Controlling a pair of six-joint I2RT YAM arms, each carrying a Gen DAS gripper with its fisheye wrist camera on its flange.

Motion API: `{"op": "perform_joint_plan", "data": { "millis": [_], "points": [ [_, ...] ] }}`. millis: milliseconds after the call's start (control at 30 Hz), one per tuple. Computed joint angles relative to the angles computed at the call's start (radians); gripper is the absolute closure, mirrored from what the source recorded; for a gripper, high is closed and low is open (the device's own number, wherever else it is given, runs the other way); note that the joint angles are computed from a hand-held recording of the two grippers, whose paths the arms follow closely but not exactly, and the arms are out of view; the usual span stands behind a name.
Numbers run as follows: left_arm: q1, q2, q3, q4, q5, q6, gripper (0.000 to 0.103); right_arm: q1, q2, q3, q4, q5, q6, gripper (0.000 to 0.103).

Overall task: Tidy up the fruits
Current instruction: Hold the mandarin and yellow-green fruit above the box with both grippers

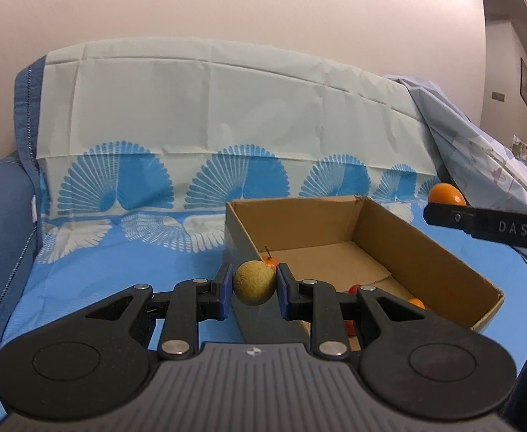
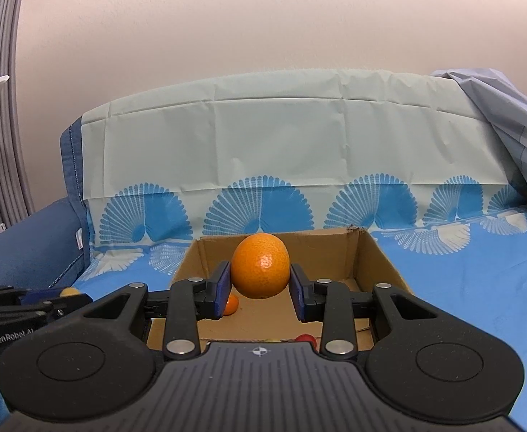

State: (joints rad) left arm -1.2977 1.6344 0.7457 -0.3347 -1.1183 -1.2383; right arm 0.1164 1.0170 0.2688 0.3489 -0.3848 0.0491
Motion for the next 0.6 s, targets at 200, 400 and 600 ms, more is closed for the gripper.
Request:
{"op": "perform_joint_plan", "data": {
  "millis": [200,400,600],
  "points": [
    [0.019,0.029,0.000,0.078,0.023,0.064,0.075,0.014,0.040,0.012,0.017,0.022,-0.004,0.067],
    [0.040,0.033,-0.010,0.115,0.044,0.081,0.075,0.012,0.085,0.019,0.043,0.027,-0.009,0.067],
    [0.046,0.034,-0.015,0.136,0.051,0.099,0.075,0.028,0.100,0.023,0.051,0.046,-0.007,0.067]
  ]
}}
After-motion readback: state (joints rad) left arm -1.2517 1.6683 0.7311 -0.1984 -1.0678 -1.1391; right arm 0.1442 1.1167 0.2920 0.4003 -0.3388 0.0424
